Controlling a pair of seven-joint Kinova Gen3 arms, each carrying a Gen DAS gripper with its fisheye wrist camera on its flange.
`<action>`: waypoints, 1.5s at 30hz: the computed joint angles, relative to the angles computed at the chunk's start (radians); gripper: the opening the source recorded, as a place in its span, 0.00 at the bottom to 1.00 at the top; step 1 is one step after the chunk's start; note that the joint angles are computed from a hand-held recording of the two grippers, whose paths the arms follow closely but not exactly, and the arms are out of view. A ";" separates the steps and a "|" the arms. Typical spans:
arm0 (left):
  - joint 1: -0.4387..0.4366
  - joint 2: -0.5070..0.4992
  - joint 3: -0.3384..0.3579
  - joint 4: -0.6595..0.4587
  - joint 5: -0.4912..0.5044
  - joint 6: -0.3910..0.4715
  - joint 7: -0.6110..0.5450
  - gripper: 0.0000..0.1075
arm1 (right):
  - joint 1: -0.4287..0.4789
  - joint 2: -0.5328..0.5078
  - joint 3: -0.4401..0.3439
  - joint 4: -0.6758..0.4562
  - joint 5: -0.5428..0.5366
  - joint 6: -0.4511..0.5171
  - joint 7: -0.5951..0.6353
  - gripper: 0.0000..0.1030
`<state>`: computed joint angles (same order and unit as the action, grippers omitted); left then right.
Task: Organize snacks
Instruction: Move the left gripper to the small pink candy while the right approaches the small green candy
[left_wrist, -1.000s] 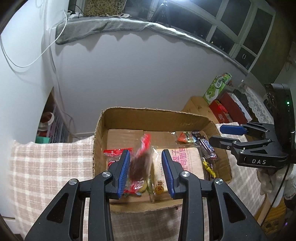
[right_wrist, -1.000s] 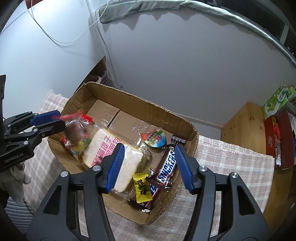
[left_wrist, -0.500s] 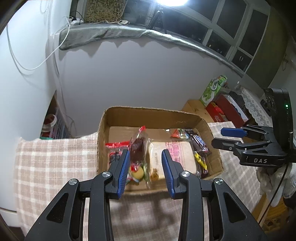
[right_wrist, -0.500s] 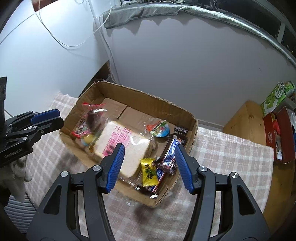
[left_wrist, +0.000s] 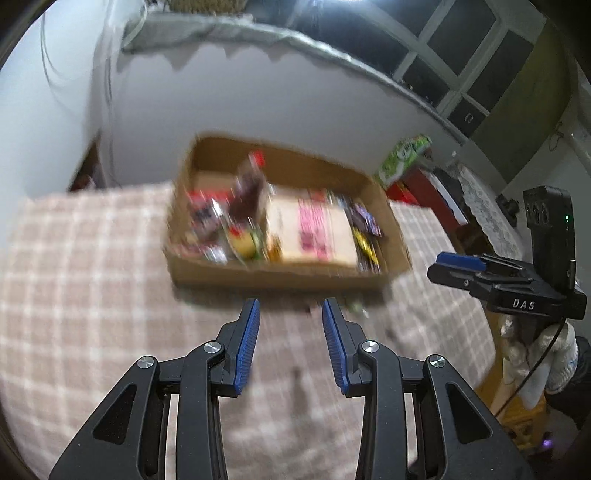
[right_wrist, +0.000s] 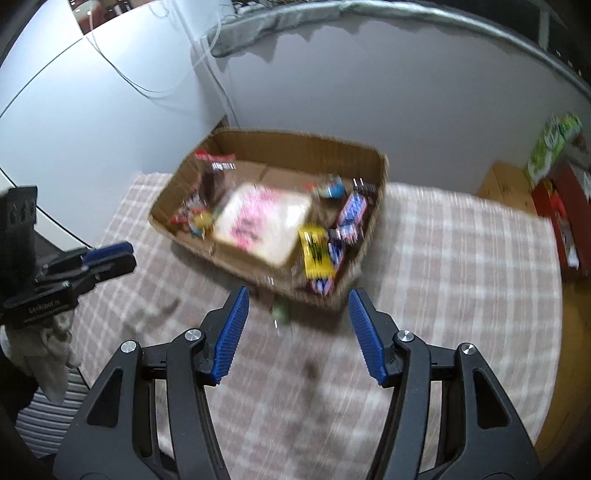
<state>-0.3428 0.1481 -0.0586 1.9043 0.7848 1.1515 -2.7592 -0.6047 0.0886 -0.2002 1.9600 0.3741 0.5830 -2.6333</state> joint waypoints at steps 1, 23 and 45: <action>0.006 0.007 0.003 0.008 -0.007 0.000 0.005 0.31 | 0.002 -0.005 -0.003 0.020 -0.019 -0.010 -0.001 0.57; 0.183 0.022 0.091 0.145 -0.031 -0.401 0.168 0.17 | 0.060 -0.100 -0.045 0.200 -0.117 -0.059 -0.027 0.38; 0.232 0.044 0.148 0.187 0.049 -0.244 -0.105 0.17 | 0.112 -0.141 -0.056 0.276 -0.200 -0.074 0.024 0.38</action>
<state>-0.1112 0.1921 0.0892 2.0912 0.8338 0.9077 -2.8646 -0.4930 -0.0523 -0.2565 2.2361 0.1742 0.5088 -2.6098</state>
